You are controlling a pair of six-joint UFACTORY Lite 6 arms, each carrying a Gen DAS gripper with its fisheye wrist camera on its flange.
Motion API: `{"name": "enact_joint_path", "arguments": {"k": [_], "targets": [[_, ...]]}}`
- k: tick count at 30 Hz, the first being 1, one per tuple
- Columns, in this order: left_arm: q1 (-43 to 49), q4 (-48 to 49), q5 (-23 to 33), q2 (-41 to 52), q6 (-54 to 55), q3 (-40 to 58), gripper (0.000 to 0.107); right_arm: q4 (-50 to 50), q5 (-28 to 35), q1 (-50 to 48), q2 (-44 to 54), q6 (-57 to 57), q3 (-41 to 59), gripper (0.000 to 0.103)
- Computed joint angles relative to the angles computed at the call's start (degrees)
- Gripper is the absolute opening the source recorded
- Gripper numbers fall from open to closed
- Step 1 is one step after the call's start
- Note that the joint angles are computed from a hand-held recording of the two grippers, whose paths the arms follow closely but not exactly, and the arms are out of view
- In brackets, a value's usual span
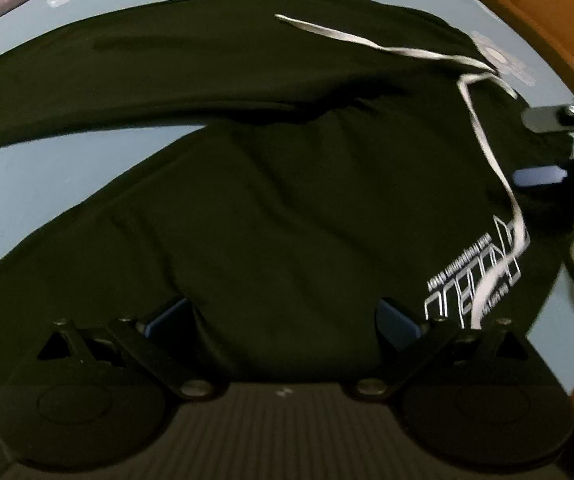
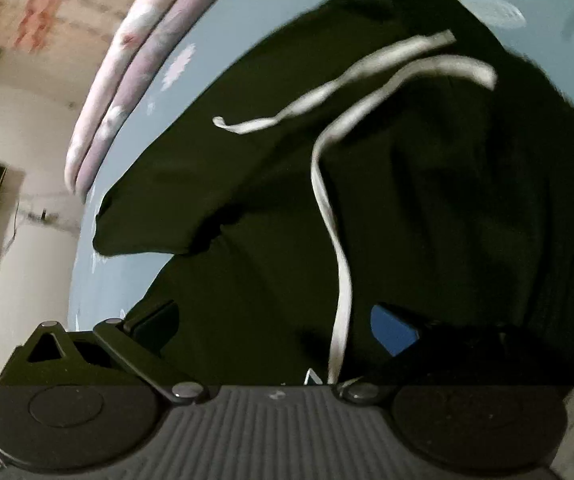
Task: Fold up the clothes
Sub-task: 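Lay the hoodie hem down and open the right gripper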
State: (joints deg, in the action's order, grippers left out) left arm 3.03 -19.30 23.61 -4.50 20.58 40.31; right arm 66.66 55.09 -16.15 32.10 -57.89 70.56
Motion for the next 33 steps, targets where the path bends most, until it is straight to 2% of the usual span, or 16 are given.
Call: {"name": "enact_joint_path", "arguments": {"k": [5,8,11,17,23,30,31,33], "targets": [[6.13,-6.98,2.10,-1.77,16.01,-0.62,0.099,10.03,-8.27,3.09,-7.31,-2.76,-12.15,0.103],[11.41,-11.37,3.23,-4.02,25.37,-2.43,0.099,15.65,-11.10,5.39,-10.51,-3.58,-16.71,0.103],[19.35,-16.48,6.01,-6.14,35.74,-4.17,0.099,19.56,-10.77,8.23,-12.65,-3.98,-20.09,0.103],[35.80,-22.06,10.84,-5.34,50.88,-2.31,0.099,23.33,-17.60,21.75,-15.81,-1.38,-20.99,0.103],[46.16,-24.77,15.47,-2.02,59.80,1.42,0.099,20.18,-23.16,32.91,-14.57,6.74,-13.19,0.103],[49.80,-28.52,19.27,2.06,65.91,3.64,0.099,4.37,-28.21,40.00,-14.69,22.14,-3.83,0.103],[50.12,-28.86,19.90,2.48,66.51,3.88,0.099,2.55,-28.39,40.18,-15.07,23.93,-3.65,0.103],[50.55,-29.39,21.11,3.11,67.70,4.25,0.099,5.35,-26.53,39.29,-15.82,22.32,-4.61,0.103]]}}
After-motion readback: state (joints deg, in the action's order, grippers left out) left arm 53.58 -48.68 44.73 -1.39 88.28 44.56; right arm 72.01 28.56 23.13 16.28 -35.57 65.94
